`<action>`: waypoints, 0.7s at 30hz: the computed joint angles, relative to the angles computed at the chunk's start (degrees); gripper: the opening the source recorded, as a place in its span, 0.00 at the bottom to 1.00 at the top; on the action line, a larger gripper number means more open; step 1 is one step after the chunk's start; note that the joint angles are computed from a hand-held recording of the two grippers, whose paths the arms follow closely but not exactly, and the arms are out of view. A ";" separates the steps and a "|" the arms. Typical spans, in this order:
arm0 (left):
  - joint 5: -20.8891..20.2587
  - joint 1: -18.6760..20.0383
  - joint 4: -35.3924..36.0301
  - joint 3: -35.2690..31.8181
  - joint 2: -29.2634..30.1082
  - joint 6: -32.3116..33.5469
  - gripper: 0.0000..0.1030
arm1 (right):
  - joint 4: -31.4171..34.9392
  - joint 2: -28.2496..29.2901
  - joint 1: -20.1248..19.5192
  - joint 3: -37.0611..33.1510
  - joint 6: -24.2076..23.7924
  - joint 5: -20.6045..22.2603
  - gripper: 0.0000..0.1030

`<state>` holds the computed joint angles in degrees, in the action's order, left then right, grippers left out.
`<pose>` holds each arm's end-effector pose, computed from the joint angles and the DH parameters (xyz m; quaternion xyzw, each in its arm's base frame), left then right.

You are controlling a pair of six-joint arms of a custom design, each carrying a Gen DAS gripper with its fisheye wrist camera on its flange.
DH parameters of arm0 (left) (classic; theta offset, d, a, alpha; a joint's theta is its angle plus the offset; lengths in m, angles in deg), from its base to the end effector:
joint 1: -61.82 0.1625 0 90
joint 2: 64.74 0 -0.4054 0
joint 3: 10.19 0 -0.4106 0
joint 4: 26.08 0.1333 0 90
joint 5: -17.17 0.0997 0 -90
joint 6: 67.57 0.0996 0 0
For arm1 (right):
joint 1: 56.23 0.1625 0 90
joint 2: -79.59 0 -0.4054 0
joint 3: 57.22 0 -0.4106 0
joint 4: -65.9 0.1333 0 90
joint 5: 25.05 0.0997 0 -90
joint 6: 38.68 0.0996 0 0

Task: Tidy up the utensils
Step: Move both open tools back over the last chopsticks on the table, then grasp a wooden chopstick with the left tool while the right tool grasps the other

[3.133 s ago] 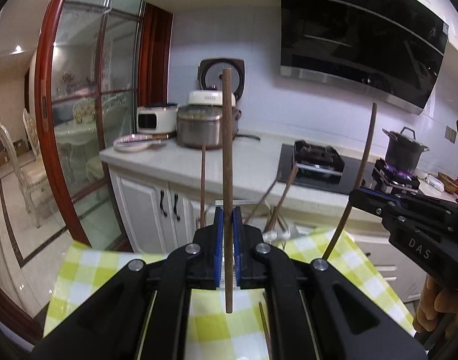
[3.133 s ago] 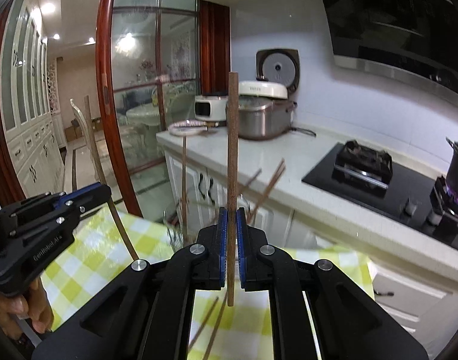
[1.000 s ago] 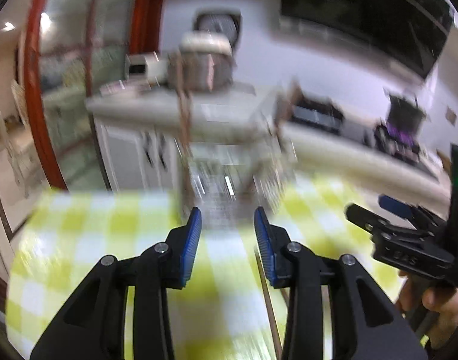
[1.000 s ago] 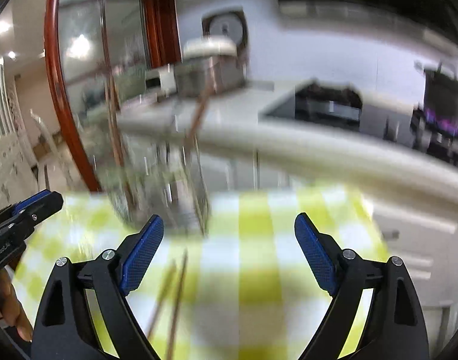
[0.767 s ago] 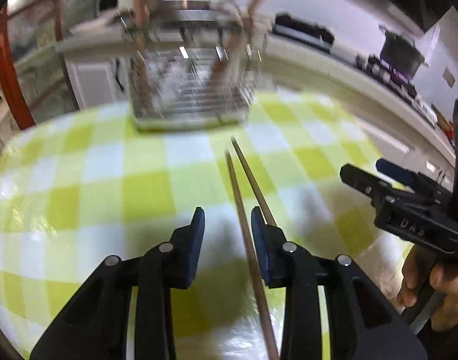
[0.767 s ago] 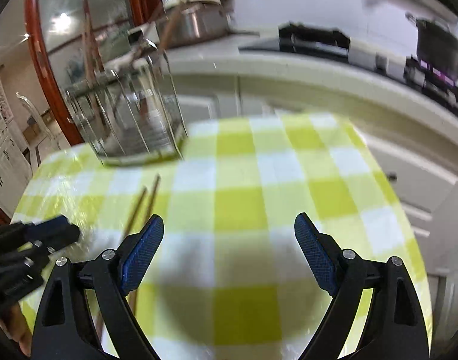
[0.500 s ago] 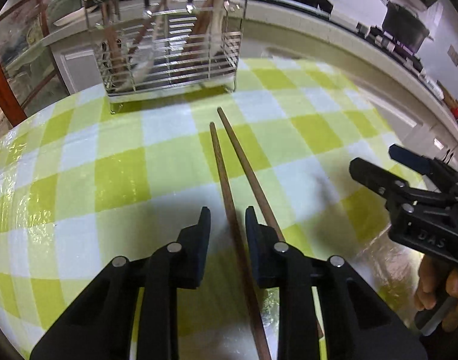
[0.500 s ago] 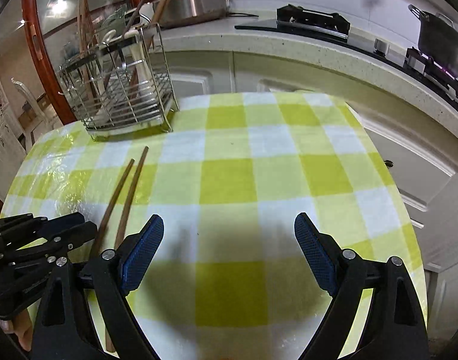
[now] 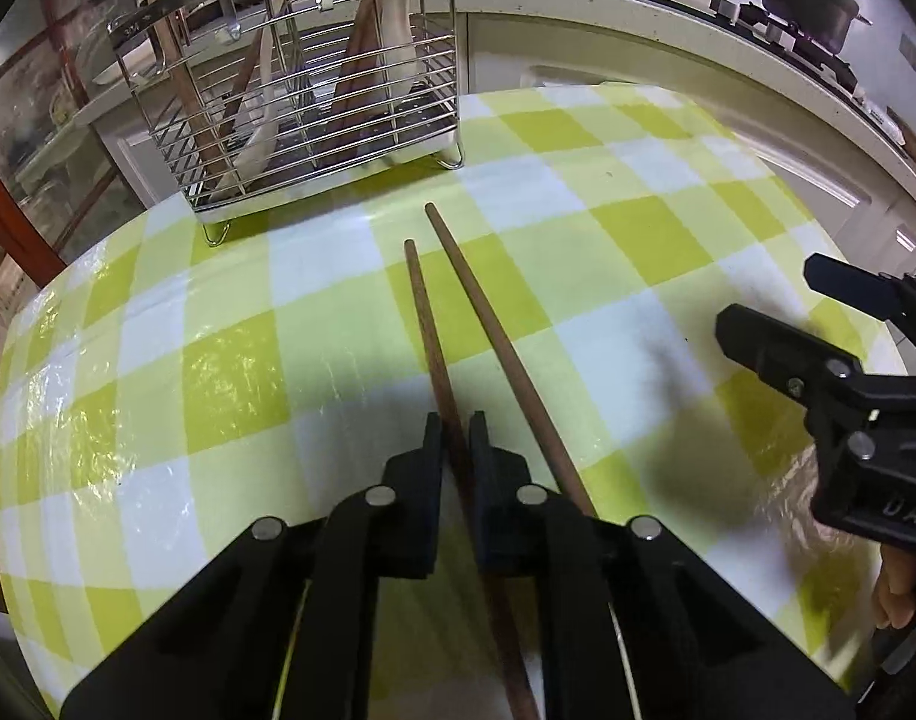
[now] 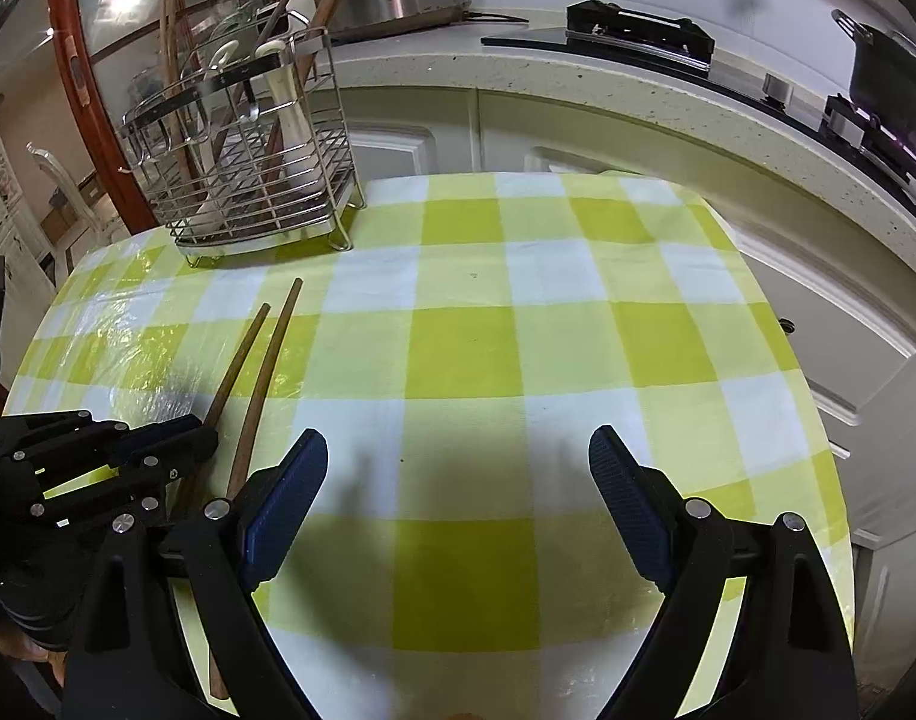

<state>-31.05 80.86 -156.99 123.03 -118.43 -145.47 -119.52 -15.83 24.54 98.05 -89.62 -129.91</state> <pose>-0.2621 -0.3017 -0.0348 0.0643 0.8872 -0.2412 0.3879 0.0574 -0.3184 0.1907 0.2992 -0.8964 0.2004 0.2584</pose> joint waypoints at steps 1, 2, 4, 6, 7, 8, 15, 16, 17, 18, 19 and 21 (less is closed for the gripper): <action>-0.10 -0.08 -0.10 0.41 -0.43 -0.37 0.08 | 0.05 0.15 0.29 0.07 -0.01 -0.15 0.81; -0.21 -0.34 0.16 0.89 -0.94 -1.15 0.08 | 0.07 0.50 0.96 0.25 -0.04 -0.47 0.81; -0.23 -0.84 0.64 2.28 -2.43 -3.20 0.07 | 0.32 1.04 2.00 0.47 0.06 -0.91 0.81; -0.26 -1.18 1.24 3.52 -3.88 -4.91 0.07 | 1.23 1.80 3.37 0.74 0.46 -1.19 0.81; -0.26 -1.40 1.67 4.32 -4.84 -6.08 0.07 | 1.57 2.65 4.24 0.79 0.75 -1.47 0.81; -0.35 -1.71 2.12 4.96 -5.63 -7.05 0.07 | 1.11 3.64 4.95 0.83 0.99 -1.93 0.81; -0.86 -3.62 7.24 10.24 -13.37 -14.74 0.07 | -2.63 12.51 9.78 -0.40 3.89 -5.76 0.71; -0.97 -3.91 7.91 10.88 -14.40 -15.53 0.07 | -3.10 13.56 10.21 -0.59 4.07 -6.29 0.69; -1.07 -4.16 8.82 11.45 -15.45 -16.40 0.07 | -3.66 15.04 10.75 -0.91 4.48 -7.07 0.66; -1.15 -4.35 9.48 11.71 -15.92 -17.01 0.07 | -3.92 15.99 11.16 -1.15 4.92 -7.73 0.62; -1.22 -4.48 10.12 11.99 -16.54 -17.42 0.07 | -4.32 17.14 11.61 -1.43 5.34 -8.34 0.60; -1.43 -4.70 10.47 12.36 -17.14 -17.75 0.07 | -6.02 19.10 12.43 -1.64 5.27 -9.46 0.55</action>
<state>-32.49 76.16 -146.52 135.39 -135.58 -163.22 -125.54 3.27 36.96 96.40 -84.34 -139.38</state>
